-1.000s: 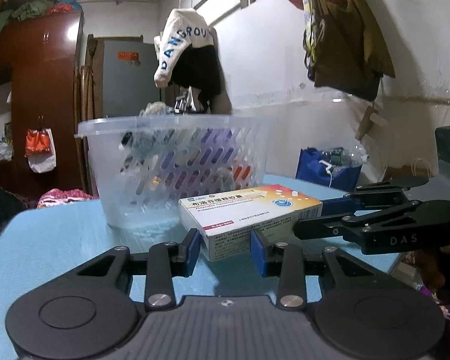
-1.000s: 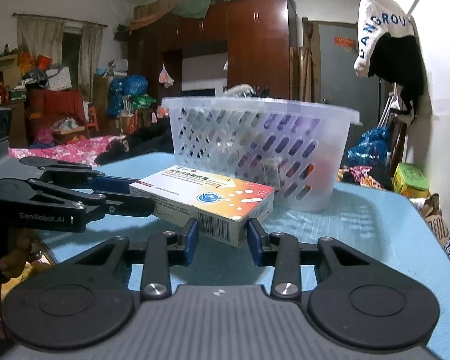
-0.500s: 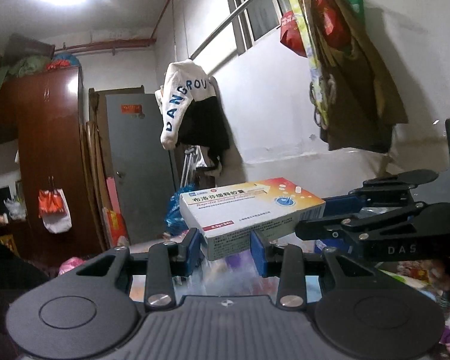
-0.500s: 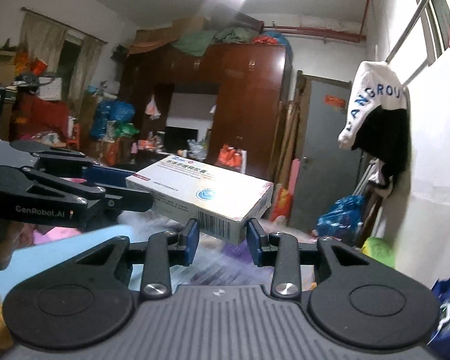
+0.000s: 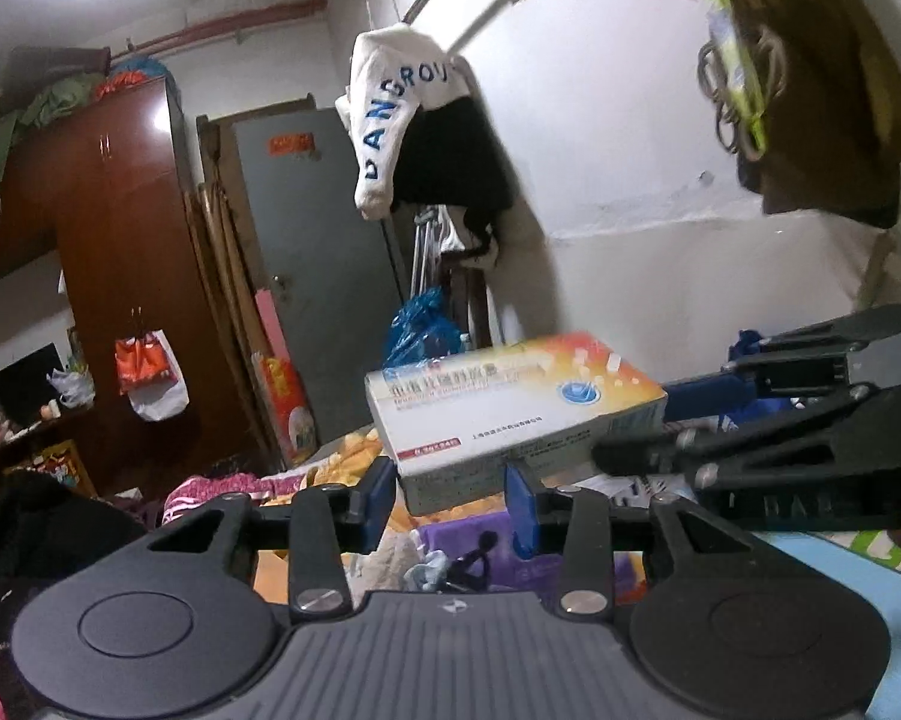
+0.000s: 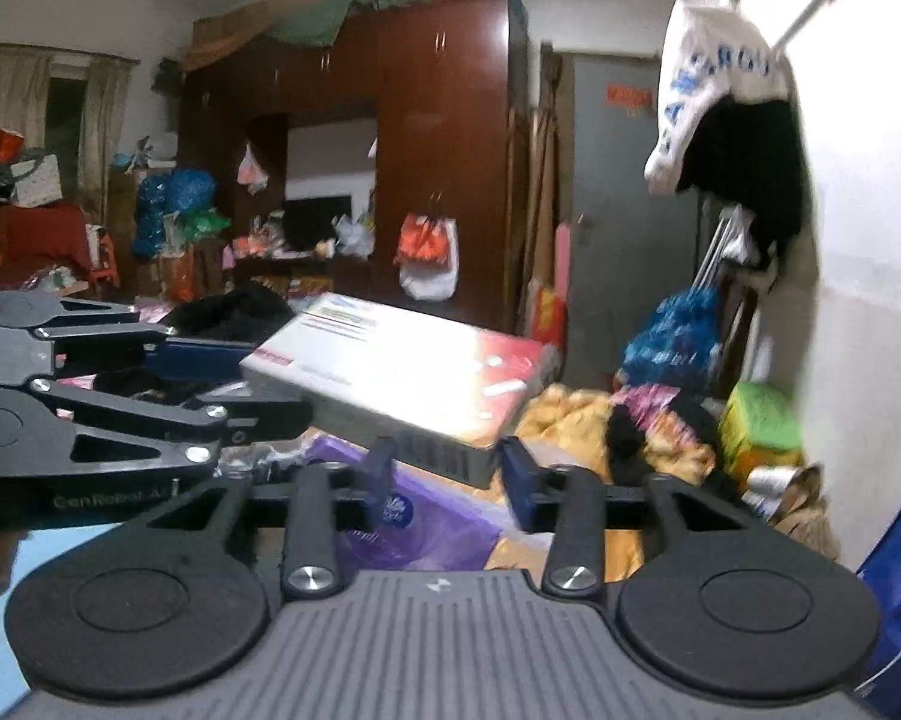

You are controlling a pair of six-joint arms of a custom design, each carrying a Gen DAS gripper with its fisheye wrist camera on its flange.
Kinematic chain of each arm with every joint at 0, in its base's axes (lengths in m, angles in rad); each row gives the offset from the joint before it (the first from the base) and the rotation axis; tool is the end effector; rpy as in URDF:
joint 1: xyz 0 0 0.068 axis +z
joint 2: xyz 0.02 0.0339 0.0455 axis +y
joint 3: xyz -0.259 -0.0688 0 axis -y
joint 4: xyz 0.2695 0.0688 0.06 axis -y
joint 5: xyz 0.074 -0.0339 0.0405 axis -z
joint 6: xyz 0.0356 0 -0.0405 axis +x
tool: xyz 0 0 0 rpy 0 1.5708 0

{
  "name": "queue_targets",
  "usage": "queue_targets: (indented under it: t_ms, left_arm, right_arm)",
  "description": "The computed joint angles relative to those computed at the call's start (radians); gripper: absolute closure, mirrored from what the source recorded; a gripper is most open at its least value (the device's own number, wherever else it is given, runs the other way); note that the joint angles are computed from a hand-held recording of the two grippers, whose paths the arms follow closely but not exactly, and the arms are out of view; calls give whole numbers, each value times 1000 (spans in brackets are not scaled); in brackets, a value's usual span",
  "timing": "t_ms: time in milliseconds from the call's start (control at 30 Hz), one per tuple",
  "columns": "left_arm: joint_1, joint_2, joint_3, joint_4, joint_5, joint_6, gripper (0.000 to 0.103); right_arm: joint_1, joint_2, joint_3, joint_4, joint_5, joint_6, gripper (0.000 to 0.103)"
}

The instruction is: Organize objects

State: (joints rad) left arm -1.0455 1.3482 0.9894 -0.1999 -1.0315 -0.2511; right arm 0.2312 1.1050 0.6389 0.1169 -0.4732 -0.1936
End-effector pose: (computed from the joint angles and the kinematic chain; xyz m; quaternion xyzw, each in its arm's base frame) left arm 0.1841 -0.2568 0.2787 0.0739 0.7941 0.0892 0.5966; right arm 0.2598 0.0778 0.2412 -0.2993 0.7501 0.2025 0.5538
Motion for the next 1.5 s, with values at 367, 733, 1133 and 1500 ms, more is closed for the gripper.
queue_targets:
  t_ms: [367,733,1133,1500]
  left_arm:
    - [-143,-282,-262,78,-186,-168,2]
    - [-403,-226,-207,-656,-248,-977,0]
    - [-528,46,28,-1158,-246,-1496,0]
    - [-503,106,80,-1133,-218,-1454,0]
  right_arm:
    - [-82,-193,-147,32,-13,63,0]
    - [-71,-500,-313,-151,13,72,0]
    - [-191,-675,-330,-313,-148,113,0]
    - [-169,-676,-326,-331,-93,95,0]
